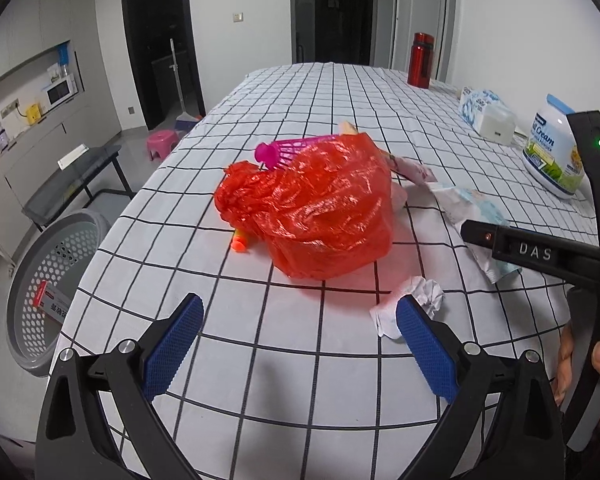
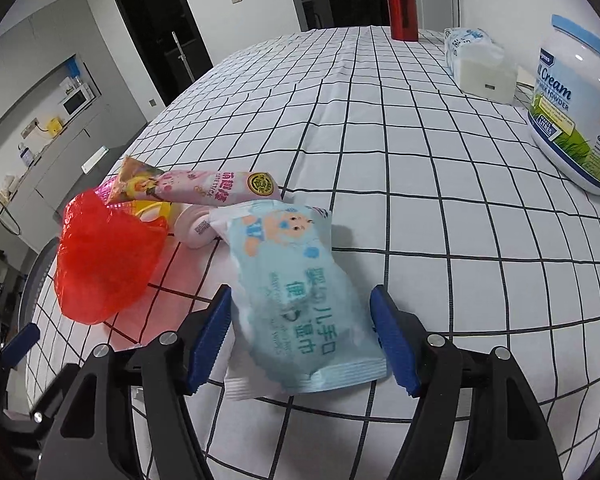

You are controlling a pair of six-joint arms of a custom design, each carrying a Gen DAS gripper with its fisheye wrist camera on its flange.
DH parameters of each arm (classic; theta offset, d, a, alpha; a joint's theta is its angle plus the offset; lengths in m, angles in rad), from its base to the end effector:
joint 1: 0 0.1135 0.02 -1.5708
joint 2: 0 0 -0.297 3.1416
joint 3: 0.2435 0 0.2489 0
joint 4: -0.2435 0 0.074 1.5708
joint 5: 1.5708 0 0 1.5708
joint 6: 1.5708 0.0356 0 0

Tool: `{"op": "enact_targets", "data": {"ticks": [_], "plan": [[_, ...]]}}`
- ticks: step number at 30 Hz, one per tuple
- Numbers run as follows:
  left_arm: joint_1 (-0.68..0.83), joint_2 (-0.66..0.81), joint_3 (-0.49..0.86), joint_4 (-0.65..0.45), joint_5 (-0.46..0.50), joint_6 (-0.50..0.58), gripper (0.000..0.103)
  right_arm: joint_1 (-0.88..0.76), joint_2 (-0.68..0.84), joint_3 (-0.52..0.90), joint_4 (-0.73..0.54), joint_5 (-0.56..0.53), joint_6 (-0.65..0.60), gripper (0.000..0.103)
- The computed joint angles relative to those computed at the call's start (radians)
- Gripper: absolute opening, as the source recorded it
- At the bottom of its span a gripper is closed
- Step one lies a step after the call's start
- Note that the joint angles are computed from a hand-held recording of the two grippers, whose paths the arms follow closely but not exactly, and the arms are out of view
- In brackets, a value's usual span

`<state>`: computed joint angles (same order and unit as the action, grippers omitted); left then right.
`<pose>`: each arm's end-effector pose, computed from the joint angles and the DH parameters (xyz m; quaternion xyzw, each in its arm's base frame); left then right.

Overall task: Collect trash
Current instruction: 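Grasp the blue wet-wipes pack with the right gripper, then grasp the crumpled white paper with the left gripper while the right holds the wipes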

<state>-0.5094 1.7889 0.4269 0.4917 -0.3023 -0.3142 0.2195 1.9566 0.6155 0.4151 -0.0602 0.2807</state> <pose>0.2345 -0.1188 0.0970 0.0391 0.9292 -0.0062 0.3675 0.3031 0.0698 0.0796 0.0195 0.9479 0.1060 0.2998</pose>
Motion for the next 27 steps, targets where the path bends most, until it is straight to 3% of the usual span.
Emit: {"op": "enact_targets", "data": {"ticks": [9,18,27], "plan": [[-0.031,0.018,0.023,-0.025,0.008,-0.018,0.095,0.011,-0.048,-0.054,0.034,0.004,-0.002,0.058],[-0.047,0.051,0.061,-0.053,0.05,-0.032,0.095,-0.003,-0.18,-0.192,0.089,0.02,0.045,0.057],[-0.088,0.124,0.12,-0.073,0.022,-0.038,0.095,-0.046,-0.228,-0.292,0.189,-0.023,0.068,0.057]]}}
